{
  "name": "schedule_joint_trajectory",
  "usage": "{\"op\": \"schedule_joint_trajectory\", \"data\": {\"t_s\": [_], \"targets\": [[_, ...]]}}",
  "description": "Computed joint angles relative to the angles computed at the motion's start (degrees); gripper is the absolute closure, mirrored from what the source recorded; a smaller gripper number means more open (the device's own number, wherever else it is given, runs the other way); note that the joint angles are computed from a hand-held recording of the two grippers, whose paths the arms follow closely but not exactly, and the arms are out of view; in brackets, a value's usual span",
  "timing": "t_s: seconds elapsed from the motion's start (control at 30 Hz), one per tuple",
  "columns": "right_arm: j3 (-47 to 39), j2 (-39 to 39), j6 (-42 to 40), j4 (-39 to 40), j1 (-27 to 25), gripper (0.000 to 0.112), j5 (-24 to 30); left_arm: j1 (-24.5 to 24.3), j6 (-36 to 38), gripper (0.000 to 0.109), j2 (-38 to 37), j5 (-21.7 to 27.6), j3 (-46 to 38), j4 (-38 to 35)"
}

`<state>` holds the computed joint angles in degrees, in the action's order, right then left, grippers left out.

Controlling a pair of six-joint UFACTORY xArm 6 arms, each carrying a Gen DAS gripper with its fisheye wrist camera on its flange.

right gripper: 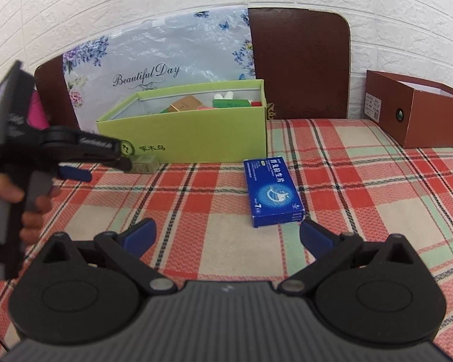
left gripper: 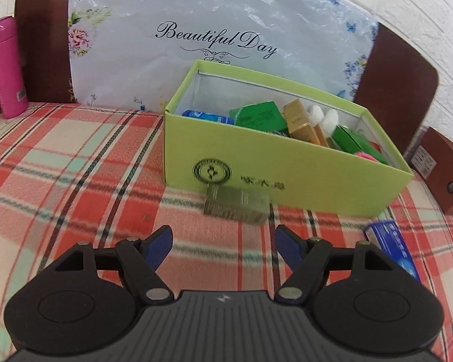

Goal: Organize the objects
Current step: 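Grasp the small olive box with left tool while right tool grasps blue box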

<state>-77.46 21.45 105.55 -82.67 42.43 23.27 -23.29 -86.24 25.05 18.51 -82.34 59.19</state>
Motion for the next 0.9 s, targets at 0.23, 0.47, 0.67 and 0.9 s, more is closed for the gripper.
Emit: {"op": "schedule_joint_trajectory", "data": {"t_s": [0.23, 0.47, 0.67, 0.9], "targets": [[-0.56, 1.13, -2.21, 2.79, -0.67, 0.009, -0.93, -0.57, 5.39, 0.031, 8.34, 4.72, -11.25, -7.69], [-1.57, 2.27, -3.50, 3.81, -1.35, 0.009, -1.55, 2.31, -1.46, 0.043, 7.53, -3.02, -7.36, 2.06], [-4.15, 4.72, -5.35, 4.95, -2.41, 0.009, -2.79, 3.97, -2.07, 0.043, -0.70, -10.37, 4.73, 6.95], [-9.17, 9.12, -10.75, 8.05, -4.22, 0.009, -2.63, 1.36, -5.37, 0.030, -14.44, -3.49, 19.37, -3.98]]}}
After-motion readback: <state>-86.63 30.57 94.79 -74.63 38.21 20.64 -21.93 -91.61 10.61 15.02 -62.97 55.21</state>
